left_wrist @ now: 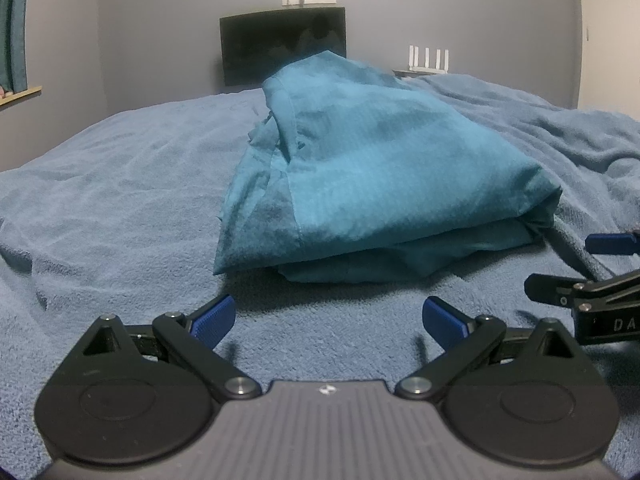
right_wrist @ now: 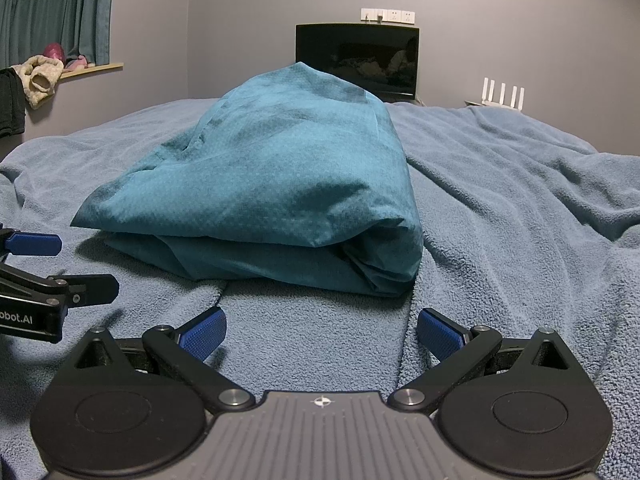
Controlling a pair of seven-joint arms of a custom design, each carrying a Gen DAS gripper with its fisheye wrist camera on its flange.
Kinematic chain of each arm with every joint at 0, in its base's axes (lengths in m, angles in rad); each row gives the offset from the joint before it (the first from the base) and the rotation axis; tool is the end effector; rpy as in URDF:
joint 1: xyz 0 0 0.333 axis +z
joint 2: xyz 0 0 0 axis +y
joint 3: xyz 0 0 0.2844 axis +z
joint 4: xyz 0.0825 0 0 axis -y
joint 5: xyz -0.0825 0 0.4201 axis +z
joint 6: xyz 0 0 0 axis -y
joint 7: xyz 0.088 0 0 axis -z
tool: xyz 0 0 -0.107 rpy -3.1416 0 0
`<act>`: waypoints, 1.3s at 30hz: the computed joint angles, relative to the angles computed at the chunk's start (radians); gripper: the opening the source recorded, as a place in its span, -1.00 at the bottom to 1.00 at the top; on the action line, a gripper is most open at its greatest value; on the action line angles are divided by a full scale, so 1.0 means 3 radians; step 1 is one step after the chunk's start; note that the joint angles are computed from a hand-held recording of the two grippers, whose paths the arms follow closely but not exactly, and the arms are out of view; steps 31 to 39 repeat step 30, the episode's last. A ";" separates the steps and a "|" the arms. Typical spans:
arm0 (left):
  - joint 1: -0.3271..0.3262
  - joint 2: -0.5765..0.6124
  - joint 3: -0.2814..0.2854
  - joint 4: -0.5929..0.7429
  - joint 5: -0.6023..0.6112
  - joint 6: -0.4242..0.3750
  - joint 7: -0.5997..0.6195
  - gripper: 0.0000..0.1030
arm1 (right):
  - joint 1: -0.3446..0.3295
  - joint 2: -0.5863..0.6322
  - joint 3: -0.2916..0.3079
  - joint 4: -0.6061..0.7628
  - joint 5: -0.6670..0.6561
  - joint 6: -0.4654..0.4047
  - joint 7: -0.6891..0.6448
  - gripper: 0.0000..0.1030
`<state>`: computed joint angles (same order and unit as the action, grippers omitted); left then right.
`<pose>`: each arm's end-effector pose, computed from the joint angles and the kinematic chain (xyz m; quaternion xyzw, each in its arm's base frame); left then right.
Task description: Fold large clothes
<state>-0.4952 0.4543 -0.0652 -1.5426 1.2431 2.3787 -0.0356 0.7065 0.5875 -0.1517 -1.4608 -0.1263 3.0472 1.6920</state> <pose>0.6354 -0.3794 0.3940 -0.6923 0.5295 -0.2872 0.3973 0.6381 0.4387 0.4227 -0.7793 0.3992 -0.2666 0.4029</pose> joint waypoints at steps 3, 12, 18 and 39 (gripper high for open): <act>-0.0001 -0.0035 0.0014 -0.0049 0.0065 0.0046 -0.0098 0.96 | -0.0003 -0.0007 0.0001 -0.0018 0.0006 0.0006 -0.0001 1.00; 0.0020 -0.0006 -0.0008 -0.0004 0.0035 -0.0013 -0.0059 0.96 | 0.0014 -0.0035 -0.0016 -0.0066 -0.0004 0.0010 0.0017 1.00; 0.0010 0.0131 -0.0036 0.0200 -0.0325 -0.0254 0.0281 0.96 | 0.0004 -0.0038 -0.0005 -0.0060 -0.0006 -0.0003 0.0013 1.00; -0.0046 -0.0028 0.0067 -0.0041 0.0126 0.0018 -0.0170 0.95 | -0.0008 -0.0057 0.0008 -0.0085 -0.0012 -0.0011 0.0015 1.00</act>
